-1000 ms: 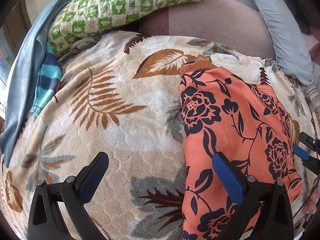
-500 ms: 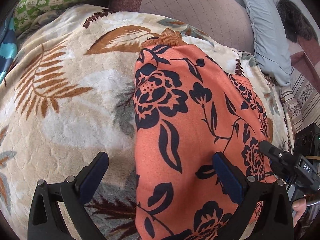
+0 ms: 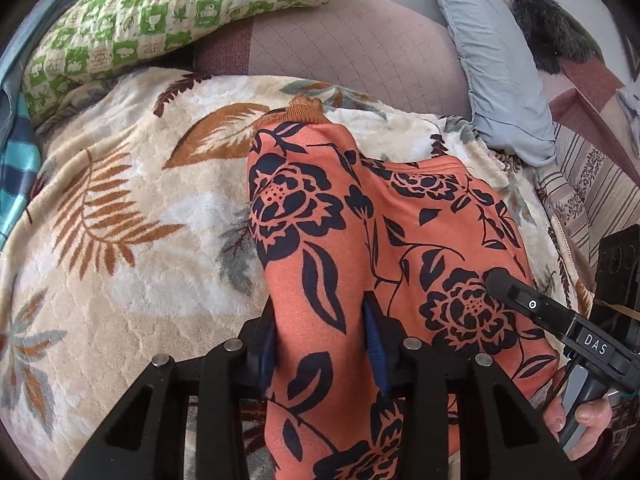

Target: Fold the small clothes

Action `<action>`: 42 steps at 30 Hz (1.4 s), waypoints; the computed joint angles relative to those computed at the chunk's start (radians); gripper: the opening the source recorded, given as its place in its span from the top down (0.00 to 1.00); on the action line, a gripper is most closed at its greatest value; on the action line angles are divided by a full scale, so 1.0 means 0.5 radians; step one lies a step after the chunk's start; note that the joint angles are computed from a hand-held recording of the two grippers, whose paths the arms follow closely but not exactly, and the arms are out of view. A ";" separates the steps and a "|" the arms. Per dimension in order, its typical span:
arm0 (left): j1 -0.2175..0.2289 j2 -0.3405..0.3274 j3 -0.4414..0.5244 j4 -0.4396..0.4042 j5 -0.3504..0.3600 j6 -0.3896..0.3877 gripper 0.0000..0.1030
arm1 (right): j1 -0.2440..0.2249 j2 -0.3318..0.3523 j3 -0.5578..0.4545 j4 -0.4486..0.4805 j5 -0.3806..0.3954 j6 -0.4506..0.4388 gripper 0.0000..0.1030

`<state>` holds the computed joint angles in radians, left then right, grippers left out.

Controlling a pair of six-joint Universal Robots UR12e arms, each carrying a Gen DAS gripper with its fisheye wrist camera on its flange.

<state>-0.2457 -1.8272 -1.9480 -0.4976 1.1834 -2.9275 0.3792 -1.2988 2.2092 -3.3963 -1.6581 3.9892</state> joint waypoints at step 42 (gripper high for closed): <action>0.113 0.240 -0.378 0.376 0.585 0.049 0.33 | 0.269 -0.056 -0.204 0.693 -0.449 0.039 0.37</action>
<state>-0.1892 -1.7071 -2.1370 -0.3096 1.4759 -2.9028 0.5137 -1.3267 2.1072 -3.0499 -1.8824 4.0089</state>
